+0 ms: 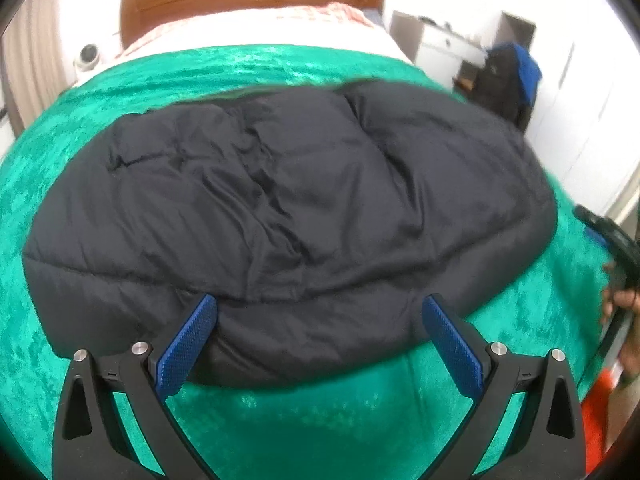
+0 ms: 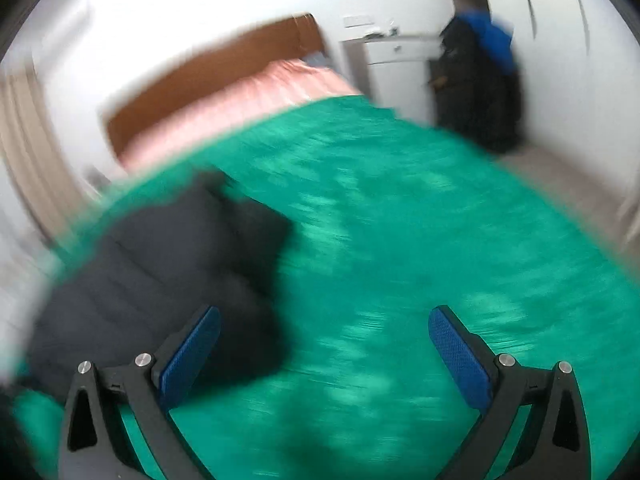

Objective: Fold large clothes

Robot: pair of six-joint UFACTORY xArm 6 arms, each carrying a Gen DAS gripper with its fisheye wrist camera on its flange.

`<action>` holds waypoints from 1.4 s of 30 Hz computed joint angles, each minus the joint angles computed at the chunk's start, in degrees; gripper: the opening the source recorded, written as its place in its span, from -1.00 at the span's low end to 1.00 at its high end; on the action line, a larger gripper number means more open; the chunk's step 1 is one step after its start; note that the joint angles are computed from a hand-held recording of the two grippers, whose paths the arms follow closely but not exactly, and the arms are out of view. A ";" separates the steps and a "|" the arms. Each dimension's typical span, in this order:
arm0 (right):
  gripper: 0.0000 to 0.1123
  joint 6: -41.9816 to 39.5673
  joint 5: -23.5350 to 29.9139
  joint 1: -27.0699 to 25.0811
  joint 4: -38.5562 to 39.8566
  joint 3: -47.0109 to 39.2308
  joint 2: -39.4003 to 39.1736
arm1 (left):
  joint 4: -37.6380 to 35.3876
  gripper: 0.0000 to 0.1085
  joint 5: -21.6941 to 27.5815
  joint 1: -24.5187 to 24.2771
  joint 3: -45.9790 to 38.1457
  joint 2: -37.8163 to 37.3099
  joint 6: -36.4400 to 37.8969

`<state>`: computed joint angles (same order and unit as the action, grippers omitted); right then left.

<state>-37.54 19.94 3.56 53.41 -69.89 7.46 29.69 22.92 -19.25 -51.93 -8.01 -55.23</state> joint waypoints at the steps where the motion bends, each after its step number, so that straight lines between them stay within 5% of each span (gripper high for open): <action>1: 0.83 -3.52 6.00 -1.63 6.00 -2.33 1.17 | -0.18 0.89 -1.51 0.85 0.06 0.16 -1.37; 3: 0.83 -3.67 17.99 -4.21 14.56 -7.72 5.70 | -0.43 0.89 -2.94 2.27 -1.33 1.70 -3.96; 6: 0.83 1.10 32.07 -6.05 15.82 -17.00 13.96 | 3.61 0.89 -2.97 3.10 -5.83 5.99 -7.83; 12: 0.82 7.65 35.60 -3.55 13.44 -27.52 23.44 | 10.01 0.89 7.83 -1.42 -17.83 17.82 -4.00; 13: 0.55 8.27 36.98 -3.65 14.12 -28.59 23.98 | 12.68 0.89 7.69 -1.47 -18.07 18.77 -5.82; 14: 0.06 7.78 38.91 -3.75 15.87 -29.43 24.02 | 12.98 0.89 6.75 -1.09 -17.68 18.90 -6.89; 17: -0.24 2.50 34.59 -1.12 12.11 -27.30 18.21 | 10.23 0.89 5.89 -0.50 -17.22 18.80 -4.95; 20: -0.30 -3.71 30.23 3.12 8.33 -25.11 11.60 | 6.64 0.89 5.56 -0.24 -16.97 18.49 0.43; 23: -0.31 -8.04 24.77 8.56 3.68 -23.46 6.41 | -4.80 0.85 6.01 0.87 -15.71 16.05 10.67; 27: -0.31 -11.50 16.14 18.00 -5.04 -21.70 2.62 | -21.02 0.82 0.39 4.81 -2.02 1.03 20.51; 36: -0.31 -8.77 10.59 36.88 -26.34 -25.32 10.64 | -29.28 0.84 -0.31 23.37 25.79 -32.21 21.17; 42: -0.31 -5.68 8.22 42.75 -40.04 -23.85 15.36 | -44.94 0.83 -3.28 29.31 36.48 -39.55 27.32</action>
